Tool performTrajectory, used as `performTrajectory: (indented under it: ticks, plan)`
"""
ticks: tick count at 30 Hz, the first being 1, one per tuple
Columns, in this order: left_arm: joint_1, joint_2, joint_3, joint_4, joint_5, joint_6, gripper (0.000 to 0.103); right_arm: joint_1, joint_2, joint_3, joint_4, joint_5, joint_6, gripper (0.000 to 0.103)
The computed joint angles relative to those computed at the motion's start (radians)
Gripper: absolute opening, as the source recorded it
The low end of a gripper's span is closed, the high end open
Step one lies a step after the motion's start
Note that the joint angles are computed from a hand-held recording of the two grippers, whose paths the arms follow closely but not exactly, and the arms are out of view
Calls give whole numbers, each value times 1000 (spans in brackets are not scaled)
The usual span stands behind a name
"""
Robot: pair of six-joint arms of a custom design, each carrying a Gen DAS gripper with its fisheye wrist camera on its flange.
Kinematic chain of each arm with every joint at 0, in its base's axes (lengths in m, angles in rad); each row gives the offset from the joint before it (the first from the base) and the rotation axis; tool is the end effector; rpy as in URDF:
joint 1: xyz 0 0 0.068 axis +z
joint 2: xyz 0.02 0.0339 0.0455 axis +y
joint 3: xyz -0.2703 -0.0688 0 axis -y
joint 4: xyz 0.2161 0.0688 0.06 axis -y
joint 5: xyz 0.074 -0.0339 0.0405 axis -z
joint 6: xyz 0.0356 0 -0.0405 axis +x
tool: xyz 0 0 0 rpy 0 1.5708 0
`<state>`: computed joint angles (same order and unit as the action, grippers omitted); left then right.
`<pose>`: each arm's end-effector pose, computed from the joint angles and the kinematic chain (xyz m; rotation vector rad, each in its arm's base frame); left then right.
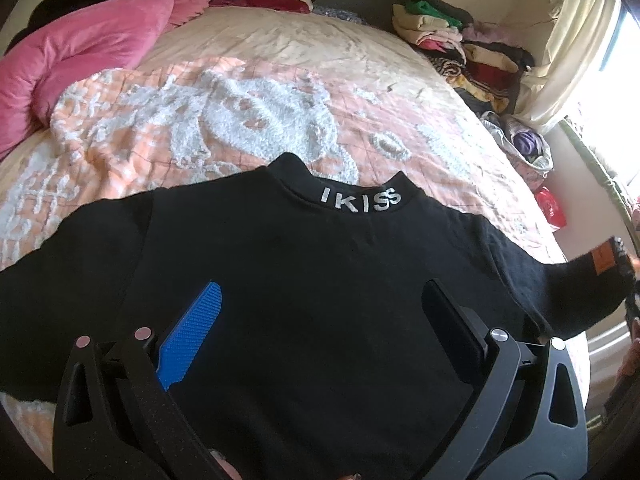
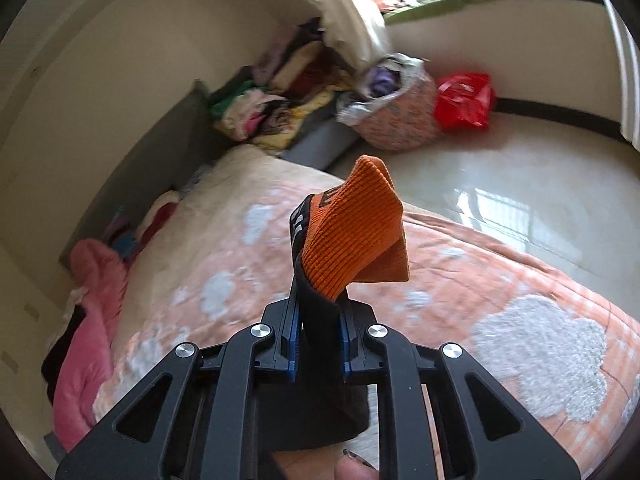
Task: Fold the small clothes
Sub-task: 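Carry the held sleeve across the sweatshirt body toward the left tool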
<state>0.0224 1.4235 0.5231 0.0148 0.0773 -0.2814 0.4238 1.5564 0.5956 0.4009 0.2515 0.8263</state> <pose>0.2309 0.0024 0.1640 -0.3392 2.4406 -0.2080 0.2598 0.1075 0.1834 0.5752 2.0695 0.4742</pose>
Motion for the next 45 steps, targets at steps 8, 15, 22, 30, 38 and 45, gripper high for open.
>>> performTrajectory:
  ticks: [8, 15, 22, 30, 38, 45]
  plan:
    - [68, -69, -6, -45, 42, 23, 94, 166, -27, 113, -96, 81, -59, 14]
    - [195, -87, -11, -76, 181, 51, 94, 269, 61, 246, -145, 96, -101, 14]
    - [322, -90, 0, -114, 368, 78, 94, 377, 167, 374, -194, 125, -124, 14]
    - [396, -33, 7, -109, 478, 88, 94, 463, 332, 553, -262, 119, -153, 14]
    - [437, 1, 6, -105, 547, 99, 94, 522, 489, 725, -328, 99, -178, 14]
    - [482, 31, 9, -98, 604, 106, 94, 555, 614, 857, -375, 57, -198, 14]
